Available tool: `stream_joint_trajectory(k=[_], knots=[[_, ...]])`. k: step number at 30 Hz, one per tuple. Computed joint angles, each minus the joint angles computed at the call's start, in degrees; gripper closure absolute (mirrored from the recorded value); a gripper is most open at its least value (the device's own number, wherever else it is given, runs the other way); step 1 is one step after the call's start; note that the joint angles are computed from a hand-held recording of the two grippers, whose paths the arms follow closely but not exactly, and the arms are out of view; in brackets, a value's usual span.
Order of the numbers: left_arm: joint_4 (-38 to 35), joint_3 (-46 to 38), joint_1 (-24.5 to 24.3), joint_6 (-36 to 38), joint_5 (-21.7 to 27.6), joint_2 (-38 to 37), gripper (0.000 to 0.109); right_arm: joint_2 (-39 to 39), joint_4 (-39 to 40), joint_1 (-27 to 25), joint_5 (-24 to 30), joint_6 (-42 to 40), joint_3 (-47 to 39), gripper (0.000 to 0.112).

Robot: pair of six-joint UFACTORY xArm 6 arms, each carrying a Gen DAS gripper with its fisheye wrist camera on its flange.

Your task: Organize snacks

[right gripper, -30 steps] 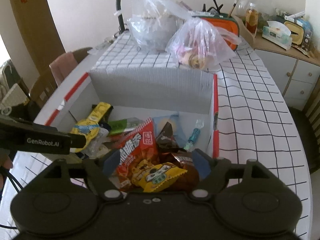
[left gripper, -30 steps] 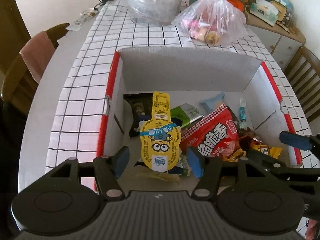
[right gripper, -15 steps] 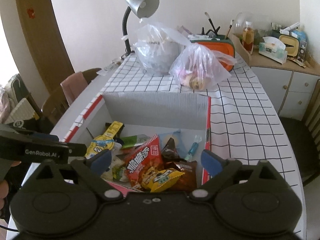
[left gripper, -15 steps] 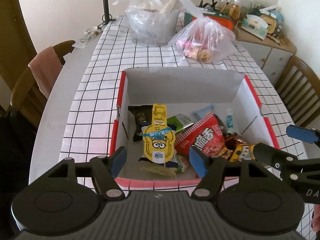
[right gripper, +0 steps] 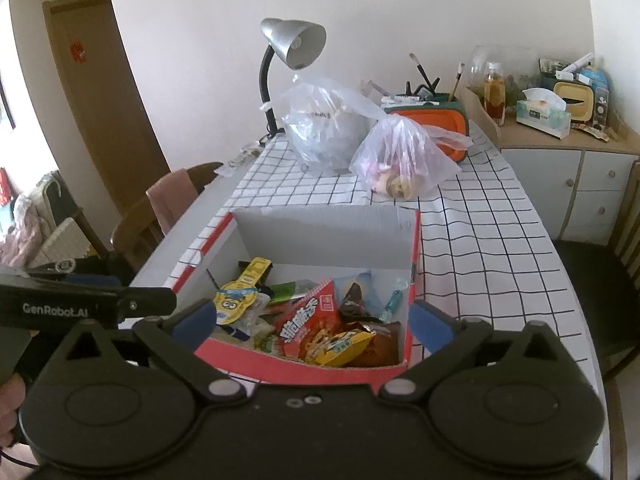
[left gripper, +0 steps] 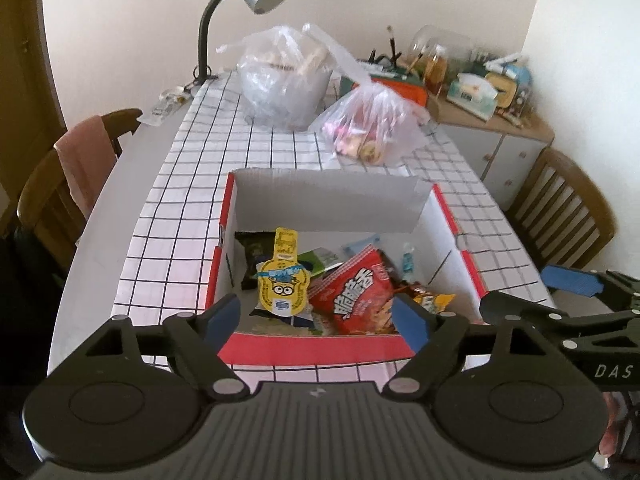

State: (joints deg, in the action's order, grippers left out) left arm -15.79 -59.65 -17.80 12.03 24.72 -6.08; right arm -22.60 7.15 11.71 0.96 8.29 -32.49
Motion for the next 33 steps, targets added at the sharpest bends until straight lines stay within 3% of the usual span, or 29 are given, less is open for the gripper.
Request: stream_joint_trajectory(k=[7, 18, 33], knots=[[-5.18, 5.55, -0.25, 3.04, -3.22, -5.26, 0.01, -5.51, 6.58, 1.66, -0.58, -5.59, 3.67, 0.01], [-0.3, 10.29, -0.19, -2.22, -4.51, -10.24, 0.009, -10.75, -2.14, 1.17, 0.47, 1.64, 6.7, 0.01], [5.03, 12.45, -0.55, -6.9, -4.72, -14.25, 0.009, -12.78, -4.64, 1.3, 0.16, 4.62, 7.73, 0.01]])
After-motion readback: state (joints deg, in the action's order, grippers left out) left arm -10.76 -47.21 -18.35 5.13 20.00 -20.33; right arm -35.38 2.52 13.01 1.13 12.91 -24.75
